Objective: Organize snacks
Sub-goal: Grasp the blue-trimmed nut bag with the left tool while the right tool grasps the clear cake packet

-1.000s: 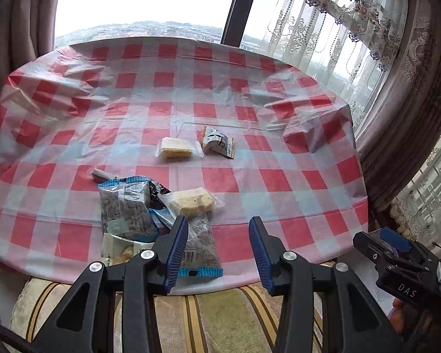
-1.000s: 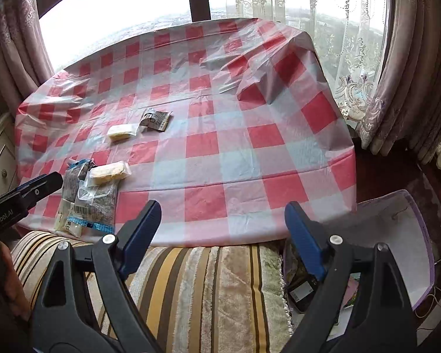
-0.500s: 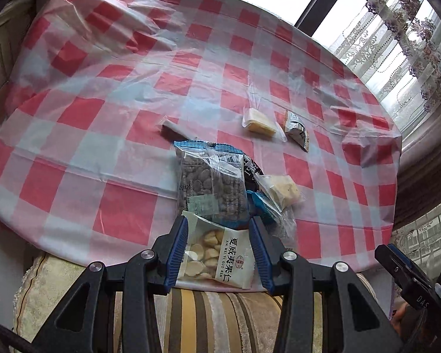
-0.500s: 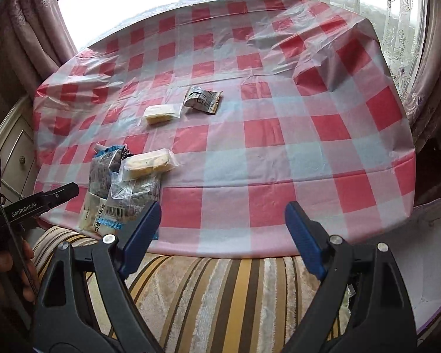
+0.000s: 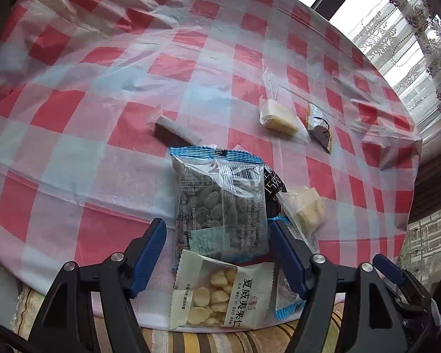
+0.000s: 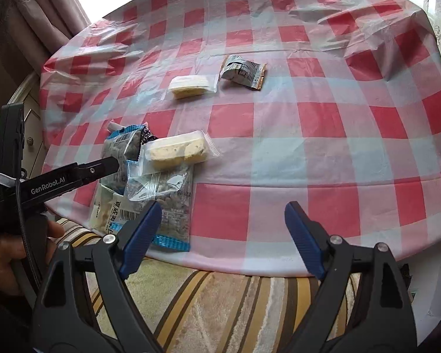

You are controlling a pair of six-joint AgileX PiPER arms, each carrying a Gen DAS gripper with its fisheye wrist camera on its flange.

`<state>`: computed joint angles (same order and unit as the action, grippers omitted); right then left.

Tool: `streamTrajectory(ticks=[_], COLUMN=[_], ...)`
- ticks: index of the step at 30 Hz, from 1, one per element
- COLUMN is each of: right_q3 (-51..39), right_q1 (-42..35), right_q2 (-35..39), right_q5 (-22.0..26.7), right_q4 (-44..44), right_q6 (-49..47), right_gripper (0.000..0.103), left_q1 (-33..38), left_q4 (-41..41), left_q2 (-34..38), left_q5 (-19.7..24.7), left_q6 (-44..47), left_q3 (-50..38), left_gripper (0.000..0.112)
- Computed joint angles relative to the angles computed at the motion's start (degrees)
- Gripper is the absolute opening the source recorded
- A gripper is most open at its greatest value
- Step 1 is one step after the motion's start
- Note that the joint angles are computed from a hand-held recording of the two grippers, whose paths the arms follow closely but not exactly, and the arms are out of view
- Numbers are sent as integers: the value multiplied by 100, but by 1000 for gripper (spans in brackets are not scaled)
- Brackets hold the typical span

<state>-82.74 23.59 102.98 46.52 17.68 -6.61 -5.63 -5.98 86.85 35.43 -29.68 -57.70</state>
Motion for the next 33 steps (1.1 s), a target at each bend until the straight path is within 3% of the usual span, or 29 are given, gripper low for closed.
streamTrajectory(ticks=[6,12,15,23,26,33], right_q3=[-588,-1383,-1788,-2372,-2639,-2559], right_q1=[49,176,196,402,402,360], right_q2=[523,1161,1475,1832,2034,1961], right_q5=[217,504,722,861,1134,1207], right_q4=[253,116,173,-110,-243,-1306], right_q6=[-79,106,249,749,940,1792], right_gripper=[87,87,87,87,88,88], left_q1=[-28,-280,-350,-157,-124,-70], left_q4=[130,804,1034,711,666,443], left_q2=[444,626,663,499,465,428], left_q5=[93,204,174,-144,-212,-322], left_q6=[61,-349,-499,-269,-266,-74], left_q3=[-364,-573,-596,-334,-278,-203], left_gripper=[74,73,66,60,60,60])
